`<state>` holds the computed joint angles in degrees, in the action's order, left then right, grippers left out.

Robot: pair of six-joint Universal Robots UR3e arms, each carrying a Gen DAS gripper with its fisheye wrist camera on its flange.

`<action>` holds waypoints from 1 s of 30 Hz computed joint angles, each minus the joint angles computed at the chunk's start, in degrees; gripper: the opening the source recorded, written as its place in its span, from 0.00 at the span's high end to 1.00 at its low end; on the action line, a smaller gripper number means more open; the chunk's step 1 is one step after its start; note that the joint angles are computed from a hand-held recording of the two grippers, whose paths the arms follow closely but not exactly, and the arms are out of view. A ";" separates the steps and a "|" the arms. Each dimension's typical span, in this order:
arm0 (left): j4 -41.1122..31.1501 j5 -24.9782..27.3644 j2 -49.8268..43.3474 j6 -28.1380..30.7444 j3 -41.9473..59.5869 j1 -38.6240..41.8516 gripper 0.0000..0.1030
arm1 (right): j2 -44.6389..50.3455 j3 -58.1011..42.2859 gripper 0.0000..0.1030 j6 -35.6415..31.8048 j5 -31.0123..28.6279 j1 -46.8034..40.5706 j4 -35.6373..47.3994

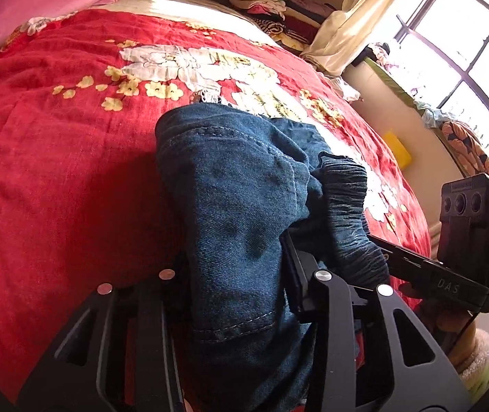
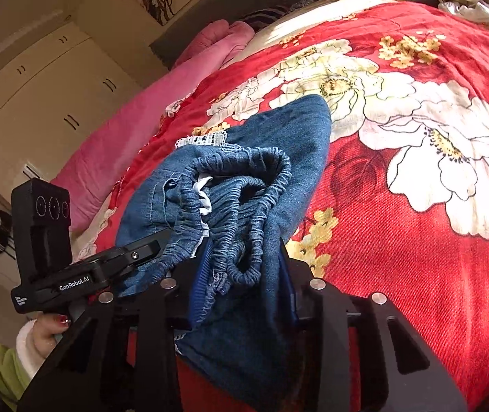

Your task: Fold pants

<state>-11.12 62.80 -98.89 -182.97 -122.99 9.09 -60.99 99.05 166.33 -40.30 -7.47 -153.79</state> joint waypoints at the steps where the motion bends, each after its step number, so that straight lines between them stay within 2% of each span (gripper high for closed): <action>1: 0.08 0.38 0.43 -0.20 0.03 -0.36 0.73 | -0.93 0.78 0.70 0.40 -0.45 0.27 -0.97; 11: -1.13 0.21 5.94 -0.43 0.73 -1.05 0.76 | -6.90 3.61 0.71 1.20 -0.99 0.66 -6.24; 30: -4.41 1.95 1.31 0.25 12.52 -0.38 0.76 | 1.32 -15.36 0.71 6.11 -3.16 4.45 -2.75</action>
<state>-15.53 64.75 -97.58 -182.72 -110.47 8.71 -59.67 83.69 172.44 -43.46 -3.02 -156.54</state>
